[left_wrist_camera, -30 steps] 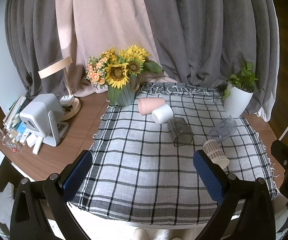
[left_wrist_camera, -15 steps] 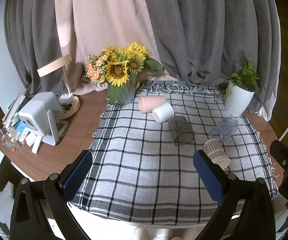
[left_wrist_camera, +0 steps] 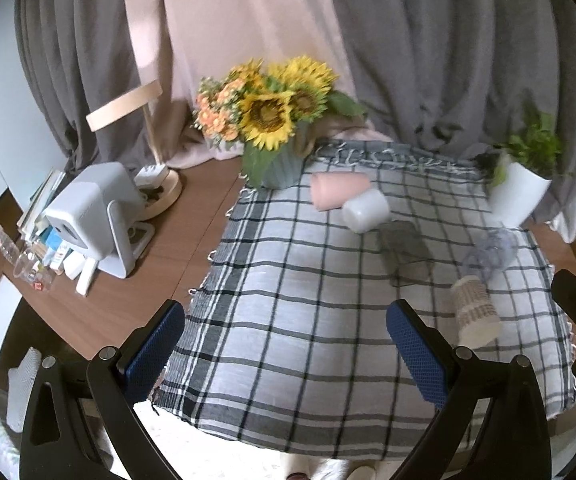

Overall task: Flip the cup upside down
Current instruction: 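Move the right tool to the clear glass cup and close its fingers on it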

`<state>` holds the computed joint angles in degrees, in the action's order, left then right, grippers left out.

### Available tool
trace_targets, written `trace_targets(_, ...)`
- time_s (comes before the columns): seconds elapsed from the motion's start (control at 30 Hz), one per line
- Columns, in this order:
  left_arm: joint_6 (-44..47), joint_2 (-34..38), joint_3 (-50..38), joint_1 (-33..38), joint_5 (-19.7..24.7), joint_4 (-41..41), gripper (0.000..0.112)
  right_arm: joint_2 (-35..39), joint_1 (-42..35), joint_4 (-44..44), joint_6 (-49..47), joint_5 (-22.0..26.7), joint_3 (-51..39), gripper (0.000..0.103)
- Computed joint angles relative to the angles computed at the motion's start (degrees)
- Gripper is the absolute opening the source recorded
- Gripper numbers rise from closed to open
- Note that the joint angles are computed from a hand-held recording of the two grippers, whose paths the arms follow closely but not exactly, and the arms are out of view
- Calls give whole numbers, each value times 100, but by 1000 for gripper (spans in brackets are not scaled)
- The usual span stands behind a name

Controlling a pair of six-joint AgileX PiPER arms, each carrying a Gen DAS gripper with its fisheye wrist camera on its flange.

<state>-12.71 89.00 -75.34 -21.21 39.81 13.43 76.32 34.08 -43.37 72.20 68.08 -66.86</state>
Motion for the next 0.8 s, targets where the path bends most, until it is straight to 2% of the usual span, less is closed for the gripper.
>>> trace_targets(0.07, 180, 280, -266, 124, 105, -188, 103, 250, -273, 199, -347, -260, -222, 102)
trace_targets(0.17, 346, 764, -744, 295, 340, -467, 103, 655, -872, 968, -1302, -864, -596, 102)
trace_targets(0.37, 438, 1748, -1700, 340, 696, -458, 103, 1657, -1645, 1993, -2696, -1304, -1458, 102)
trace_targets(0.53, 434, 2469, -2484, 334, 807, -322, 103, 2669, -2158, 2738, -3739, -1227, -2457, 102)
trace_targets(0.67, 532, 3094, -3278, 430, 973, -589, 103, 3521, -2467, 3362, -4402, -885, -3337, 98)
trace_targets(0.8, 573, 3846, -4388, 404, 1567, -521, 103, 4281, -2694, 3780, -4801, -466, -4198, 98)
